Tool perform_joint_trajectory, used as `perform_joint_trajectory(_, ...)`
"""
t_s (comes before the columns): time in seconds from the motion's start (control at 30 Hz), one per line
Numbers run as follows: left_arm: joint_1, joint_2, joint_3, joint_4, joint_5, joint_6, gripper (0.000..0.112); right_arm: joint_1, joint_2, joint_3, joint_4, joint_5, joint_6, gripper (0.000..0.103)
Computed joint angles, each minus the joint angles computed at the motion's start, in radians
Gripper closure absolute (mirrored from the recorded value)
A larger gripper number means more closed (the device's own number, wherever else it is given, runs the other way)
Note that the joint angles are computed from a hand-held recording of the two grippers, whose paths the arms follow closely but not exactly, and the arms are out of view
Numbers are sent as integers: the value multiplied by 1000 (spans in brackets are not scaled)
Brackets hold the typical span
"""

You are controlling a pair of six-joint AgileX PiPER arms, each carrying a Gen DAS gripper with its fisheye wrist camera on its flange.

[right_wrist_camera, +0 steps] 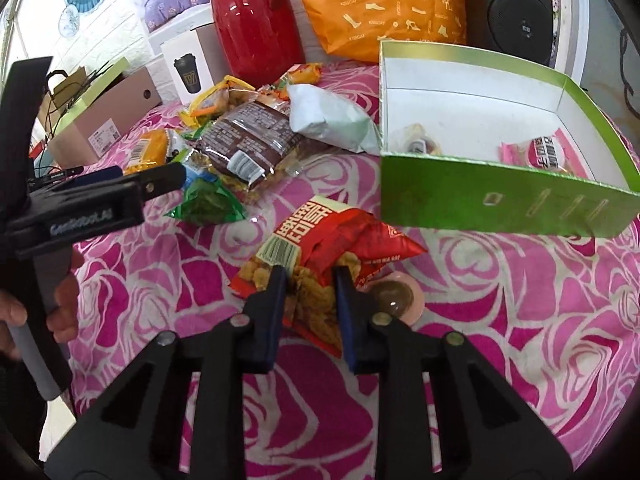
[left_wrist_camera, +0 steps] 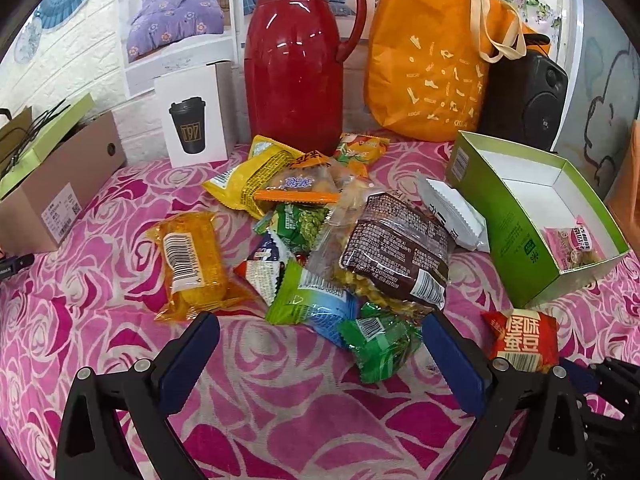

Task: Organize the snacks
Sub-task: 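Grasp the red chip bag with right tool while left tool grasps a small green packet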

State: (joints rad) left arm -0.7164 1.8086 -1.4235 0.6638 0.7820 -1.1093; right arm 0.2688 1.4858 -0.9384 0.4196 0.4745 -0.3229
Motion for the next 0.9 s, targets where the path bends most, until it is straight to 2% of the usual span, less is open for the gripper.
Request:
perform_joint_trajectory(0.13, 12, 24, -26, -41, -23, 36, 10, 6, 5, 0, -10, -17, 6, 73)
perform_joint_trajectory(0.2, 21, 37, -34, -69, -47, 67, 15, 18, 20, -12, -51, -16, 44, 59)
perform_joint_trajectory(0.27, 39, 59, -51, -131, -62, 127, 35, 21, 33, -19, -42, -14, 42, 51)
perform_joint_trajectory(0.3, 49, 68, -57, -163, -62, 155, 47, 19, 38, -20, -29, -11, 33, 51)
perform_joint_trajectory(0.37, 50, 51, -19, -137, -93, 129, 58, 15, 45, -20, -16, -8, 27, 51)
perform_joint_trajectory(0.43, 46, 10, 32, -95, -113, 96, 96, 11, 53, -22, -8, -6, 24, 50)
perform_joint_trajectory(0.47, 53, -21, 67, -106, -137, 103, 103, 10, 56, -26, -5, -3, 23, 50)
perform_joint_trajectory(0.5, 72, -59, 112, -145, -177, 122, 104, 9, 60, -28, -2, -1, 22, 49)
perform_joint_trajectory(0.6, 84, -123, 193, -118, -194, 62, 104, 8, 63, -32, 15, 0, 7, 44)
perform_joint_trajectory(0.67, 104, -150, 232, -154, -231, 75, 98, 12, 63, -32, 11, -5, 13, 44)
perform_joint_trajectory(0.7, 113, -151, 232, -184, -236, 89, 83, 15, 64, -33, 4, -5, 21, 43)
perform_joint_trajectory(0.73, 116, -144, 222, -187, -228, 80, 62, 16, 64, -34, 0, -6, 26, 43)
perform_joint_trajectory(0.77, 110, -136, 213, -153, -213, 37, 53, 17, 65, -35, -1, -7, 29, 42)
perform_joint_trajectory(0.8, 102, -126, 201, -116, -197, 2, 48, 18, 65, -35, -4, -7, 34, 42)
perform_joint_trajectory(0.83, 98, -111, 183, -112, -189, 8, 48, 17, 64, -35, -3, -6, 34, 42)
perform_joint_trajectory(0.9, 101, -75, 133, -202, -170, 114, 48, 16, 68, -39, -1, -2, 31, 42)
